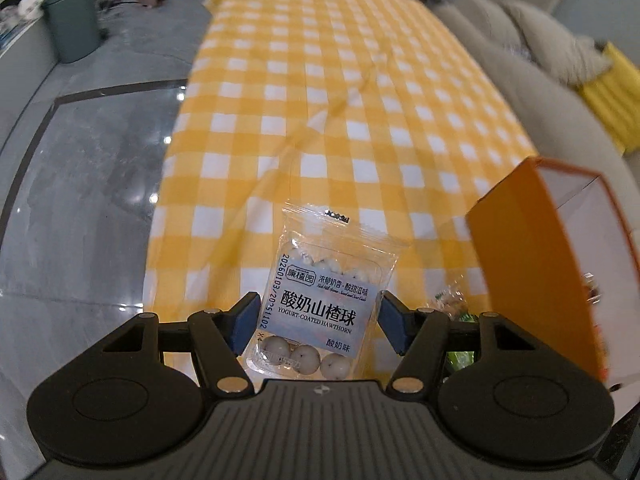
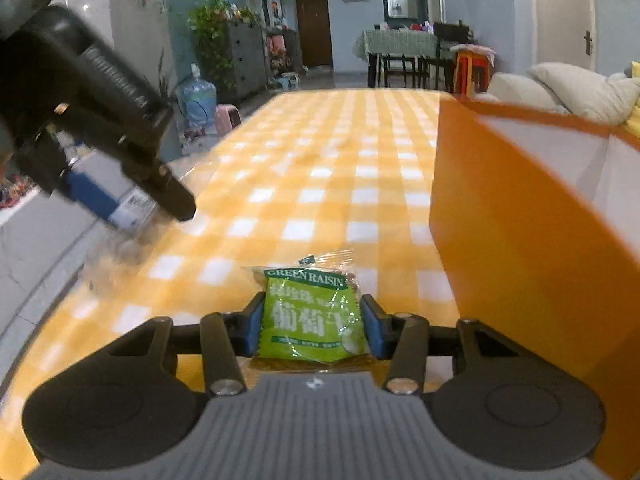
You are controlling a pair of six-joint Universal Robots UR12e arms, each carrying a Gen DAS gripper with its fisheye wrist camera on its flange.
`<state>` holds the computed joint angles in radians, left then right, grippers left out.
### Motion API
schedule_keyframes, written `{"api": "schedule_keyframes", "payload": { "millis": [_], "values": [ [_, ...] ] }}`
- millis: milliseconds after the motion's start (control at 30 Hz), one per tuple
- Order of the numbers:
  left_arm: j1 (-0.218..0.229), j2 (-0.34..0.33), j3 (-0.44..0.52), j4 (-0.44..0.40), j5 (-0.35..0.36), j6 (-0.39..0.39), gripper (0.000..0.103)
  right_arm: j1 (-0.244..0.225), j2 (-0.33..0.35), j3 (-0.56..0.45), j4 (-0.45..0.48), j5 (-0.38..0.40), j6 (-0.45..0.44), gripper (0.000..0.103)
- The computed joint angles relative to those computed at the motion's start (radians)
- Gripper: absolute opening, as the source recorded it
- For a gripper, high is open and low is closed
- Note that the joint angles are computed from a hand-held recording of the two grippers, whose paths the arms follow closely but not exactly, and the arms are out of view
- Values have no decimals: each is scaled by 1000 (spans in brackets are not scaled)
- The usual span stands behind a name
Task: Organize snacks
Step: 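Grasp the yogurt-coated hawthorn ball packet with the left gripper and lift it, then lower both packets into the box and open both grippers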
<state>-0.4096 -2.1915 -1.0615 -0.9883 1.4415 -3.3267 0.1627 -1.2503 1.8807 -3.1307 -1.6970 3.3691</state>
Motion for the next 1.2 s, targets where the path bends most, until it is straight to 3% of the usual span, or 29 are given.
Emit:
{"api": "schedule_keyframes", "payload": {
  "millis": [200,333,500,633,733,833,933,1067,1200],
  "values": [
    [0,91,-116,156,-32,-119,73,-4,-50,17,-75,34,16,48],
    [-11,121,-145,236,-48,-134,73,-30,-102,32,-126,46,34,48],
    [-35,113,-116,255,-81,-120,73,-102,-181,44,-111,98,32,48],
    [-55,84,-75,271,-136,-116,73,-164,-234,53,-52,112,35,48],
    [-76,50,-29,274,-154,-102,73,-201,-256,70,-71,102,-4,48],
    [-98,22,12,260,-152,-80,73,-230,-260,59,-4,75,-54,48],
    [-110,0,43,240,-166,-61,73,-269,-249,41,81,119,-92,48],
    [-126,-32,97,181,-147,-28,73,-291,-214,12,152,103,-153,48],
    [-134,-56,143,119,-139,15,73,-308,-170,-48,293,97,-190,48]
  ]
}}
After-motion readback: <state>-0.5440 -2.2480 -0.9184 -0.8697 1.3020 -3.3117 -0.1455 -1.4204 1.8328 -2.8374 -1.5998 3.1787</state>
